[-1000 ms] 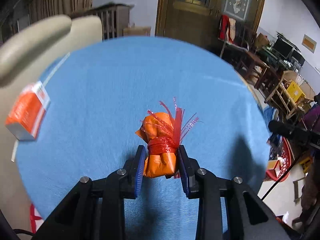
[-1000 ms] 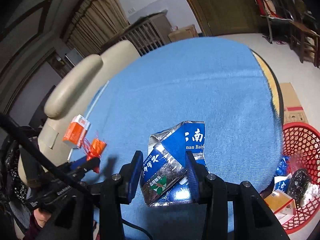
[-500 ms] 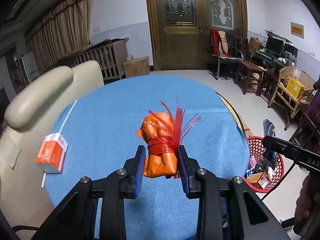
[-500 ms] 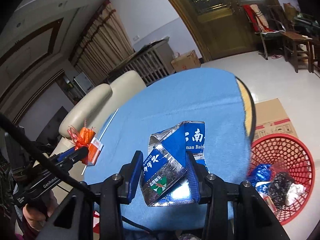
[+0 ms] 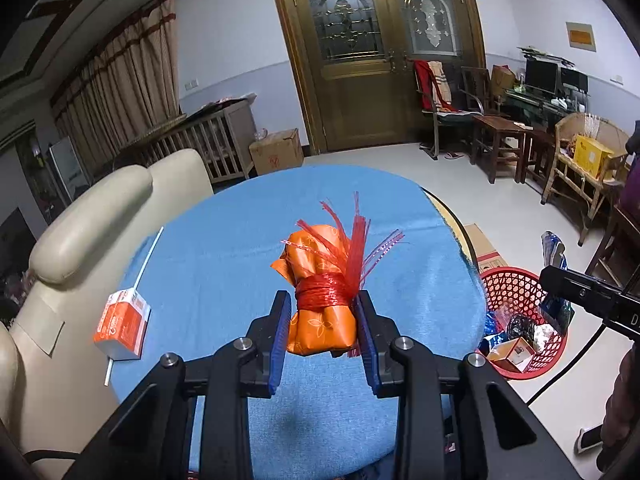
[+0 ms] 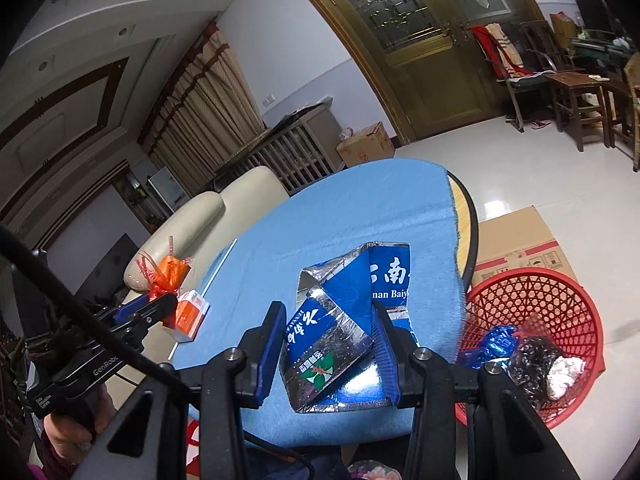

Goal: Collect trash
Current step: 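Hold the blue wrapper in the right tool while the left tool holds the orange bag raised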

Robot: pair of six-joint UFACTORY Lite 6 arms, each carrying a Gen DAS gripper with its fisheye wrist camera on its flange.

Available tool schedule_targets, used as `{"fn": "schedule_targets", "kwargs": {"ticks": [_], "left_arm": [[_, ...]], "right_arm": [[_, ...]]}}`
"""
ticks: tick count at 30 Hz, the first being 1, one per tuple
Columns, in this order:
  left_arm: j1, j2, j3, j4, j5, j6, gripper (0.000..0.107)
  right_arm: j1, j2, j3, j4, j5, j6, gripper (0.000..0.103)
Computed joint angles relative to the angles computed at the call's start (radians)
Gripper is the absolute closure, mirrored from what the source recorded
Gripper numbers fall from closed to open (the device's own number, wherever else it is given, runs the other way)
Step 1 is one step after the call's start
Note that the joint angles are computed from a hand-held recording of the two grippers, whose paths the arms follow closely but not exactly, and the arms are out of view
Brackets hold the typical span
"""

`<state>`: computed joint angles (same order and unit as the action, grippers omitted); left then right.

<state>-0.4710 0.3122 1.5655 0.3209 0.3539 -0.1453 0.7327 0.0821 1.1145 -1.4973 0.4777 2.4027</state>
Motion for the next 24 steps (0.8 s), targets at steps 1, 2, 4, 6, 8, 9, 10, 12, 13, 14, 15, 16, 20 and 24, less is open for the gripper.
{"fn": "schedule_targets", "kwargs": {"ticks": [1,2,4,6,8,9,10,12,13,14,15,16,20,24], "left_arm": [[-0.009,-0.003,-0.001,0.021,0.003,-0.019,0.073],[-0.017,-0.002,0.0,0.038,0.007,-0.035,0.073],[-0.024,-0.001,0.003,0.048,0.012,-0.042,0.073],[-0.031,-0.012,-0.02,0.069,0.005,-0.064,0.073],[-0.033,-0.012,-0.019,0.061,0.009,-0.053,0.073],[-0.041,-0.011,-0.018,0.073,0.015,-0.067,0.073],[-0.043,-0.008,-0.013,0.073,0.018,-0.066,0.073],[-0.05,-0.007,-0.015,0.093,0.019,-0.081,0.073],[-0.052,-0.006,-0.016,0.099,0.019,-0.085,0.073],[-0.051,-0.004,-0.013,0.091,0.021,-0.076,0.073],[-0.047,-0.002,-0.011,0.079,0.02,-0.063,0.073],[-0.045,0.001,-0.003,0.066,0.024,-0.047,0.073],[-0.042,0.01,0.008,0.04,0.031,-0.023,0.073],[-0.047,0.013,0.008,0.046,0.031,-0.026,0.072]], "right_arm": [[0.005,-0.013,-0.017,-0.01,0.005,0.017,0.058],[0.006,-0.024,-0.032,-0.023,0.007,0.034,0.058],[0.008,-0.04,-0.055,-0.041,0.011,0.061,0.058],[0.009,-0.055,-0.073,-0.05,0.012,0.078,0.058],[0.013,-0.066,-0.085,-0.046,0.018,0.077,0.058],[0.015,-0.072,-0.092,-0.046,0.021,0.08,0.058],[0.017,-0.077,-0.099,-0.048,0.024,0.086,0.058],[0.021,-0.088,-0.11,-0.046,0.03,0.094,0.058],[0.02,-0.093,-0.117,-0.048,0.029,0.102,0.058],[0.019,-0.098,-0.124,-0.053,0.029,0.112,0.058],[0.019,-0.102,-0.126,-0.045,0.029,0.108,0.058],[0.019,-0.104,-0.128,-0.044,0.029,0.11,0.058],[0.022,-0.105,-0.124,-0.022,0.031,0.09,0.058],[0.024,-0.104,-0.124,-0.021,0.032,0.094,0.058]]}}
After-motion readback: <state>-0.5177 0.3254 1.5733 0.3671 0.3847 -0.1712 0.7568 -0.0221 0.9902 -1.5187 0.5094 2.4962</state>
